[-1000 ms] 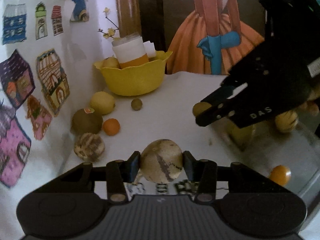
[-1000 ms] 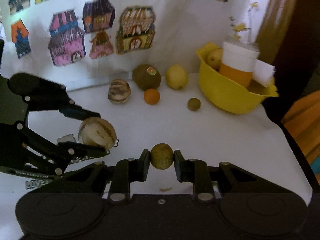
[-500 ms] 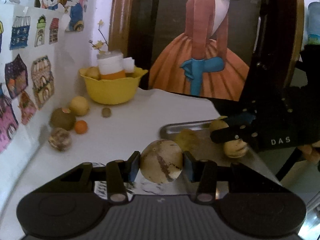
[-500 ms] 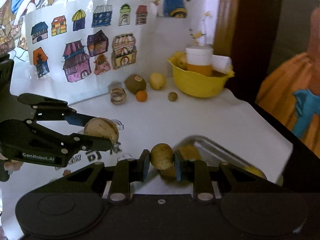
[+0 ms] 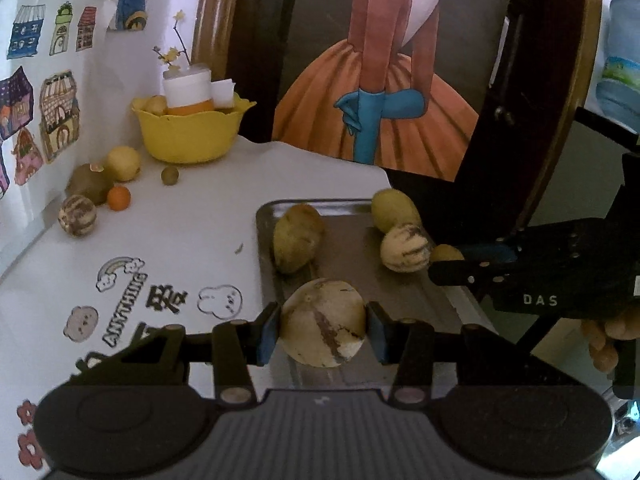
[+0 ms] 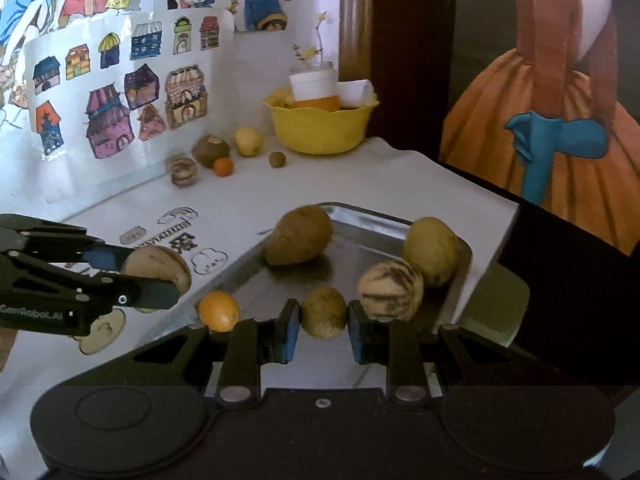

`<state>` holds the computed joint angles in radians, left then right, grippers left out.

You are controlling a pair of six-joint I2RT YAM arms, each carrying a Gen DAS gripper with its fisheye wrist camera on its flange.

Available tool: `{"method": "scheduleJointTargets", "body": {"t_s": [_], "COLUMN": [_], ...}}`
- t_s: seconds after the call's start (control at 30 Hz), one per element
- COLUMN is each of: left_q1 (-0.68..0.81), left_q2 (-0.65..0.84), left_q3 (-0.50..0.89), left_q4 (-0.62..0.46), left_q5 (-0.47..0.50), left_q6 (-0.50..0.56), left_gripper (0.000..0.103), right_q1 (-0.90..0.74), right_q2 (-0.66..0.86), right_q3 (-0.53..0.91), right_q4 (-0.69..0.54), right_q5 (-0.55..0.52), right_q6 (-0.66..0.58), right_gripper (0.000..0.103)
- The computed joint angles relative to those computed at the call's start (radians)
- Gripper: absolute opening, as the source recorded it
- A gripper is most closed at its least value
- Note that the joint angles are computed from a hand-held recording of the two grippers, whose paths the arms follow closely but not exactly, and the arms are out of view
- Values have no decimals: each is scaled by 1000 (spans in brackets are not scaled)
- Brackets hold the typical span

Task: Organize fruits
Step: 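Carry both held fruits over the metal tray and lower them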

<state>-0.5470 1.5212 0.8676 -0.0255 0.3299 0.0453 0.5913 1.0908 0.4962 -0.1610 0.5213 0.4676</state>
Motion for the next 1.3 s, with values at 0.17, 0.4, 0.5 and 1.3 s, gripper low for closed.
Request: {"method": "scheduleJointTargets", "body": {"t_s": [0.17, 0.4, 0.5, 1.3], "left_q1": [-44, -74, -80, -91], "left_q2": [-24, -29, -31, 24], "left_q3": [-40, -70, -84, -107], "left_q4": [18, 36, 46, 99], "left_q5": [-60, -106, -114, -125], "left_q6": [-17, -36, -32, -53], "left_gripper": [49, 49, 49, 50], "right_q1": [61, 77, 68, 62], "right_q2": [6, 59, 75, 186], "right_q3": [-56, -89, -99, -131], "right_q4": [56, 137, 163, 270], "right_q5": [77, 116, 111, 130], "right_q6": [34, 50, 59, 113], "right_gripper": [27, 27, 27, 28]}}
